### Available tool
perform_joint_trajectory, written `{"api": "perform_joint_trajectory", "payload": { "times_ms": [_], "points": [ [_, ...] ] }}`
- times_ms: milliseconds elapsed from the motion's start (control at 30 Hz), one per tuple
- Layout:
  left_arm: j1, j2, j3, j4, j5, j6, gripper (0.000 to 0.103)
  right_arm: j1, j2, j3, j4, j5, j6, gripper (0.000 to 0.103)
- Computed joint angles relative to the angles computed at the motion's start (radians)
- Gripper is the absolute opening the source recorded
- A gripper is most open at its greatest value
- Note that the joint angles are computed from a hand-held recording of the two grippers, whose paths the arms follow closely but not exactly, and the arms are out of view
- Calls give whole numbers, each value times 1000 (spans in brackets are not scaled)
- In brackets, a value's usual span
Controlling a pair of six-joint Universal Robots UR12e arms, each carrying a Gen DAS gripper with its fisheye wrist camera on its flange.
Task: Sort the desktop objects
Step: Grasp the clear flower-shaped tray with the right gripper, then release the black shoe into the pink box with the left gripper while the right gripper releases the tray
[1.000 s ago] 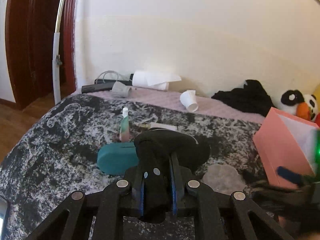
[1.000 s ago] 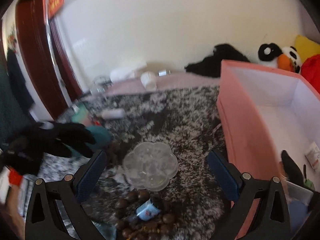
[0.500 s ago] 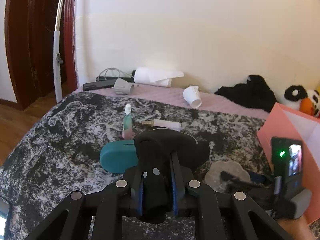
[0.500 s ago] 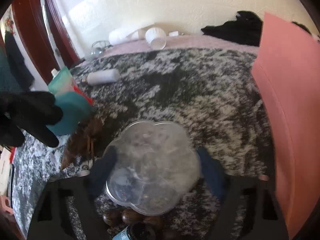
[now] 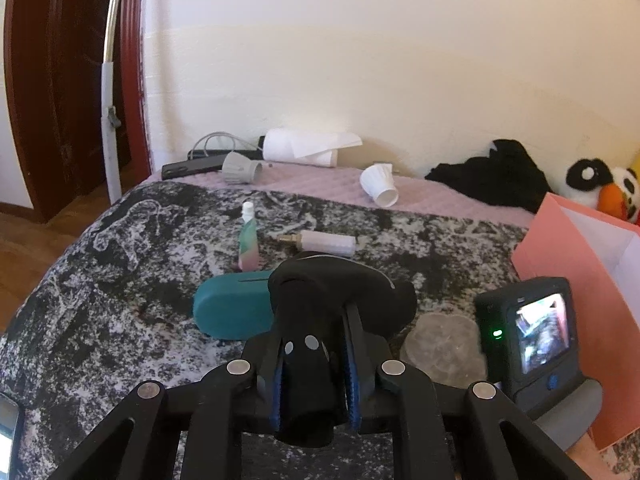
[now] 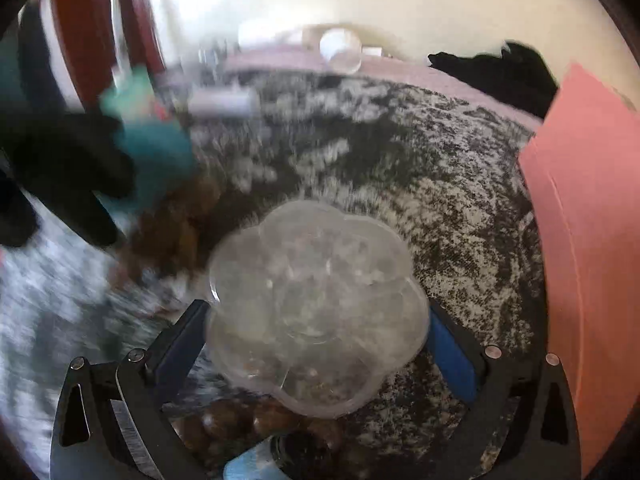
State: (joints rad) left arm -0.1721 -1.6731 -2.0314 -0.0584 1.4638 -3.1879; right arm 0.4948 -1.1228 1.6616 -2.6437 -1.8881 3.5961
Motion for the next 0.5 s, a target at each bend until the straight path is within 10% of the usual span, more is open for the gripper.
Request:
{"api": "perform_joint_trajectory", "payload": {
  "times_ms": [300, 500],
  "points": [
    [10, 8, -2, 19, -12, -26, 18, 25, -56, 64, -228, -87, 37, 100],
    [-12, 5, 6, 40, -32, -49, 18, 95, -125, 109, -325, -300, 66, 100]
  ]
}}
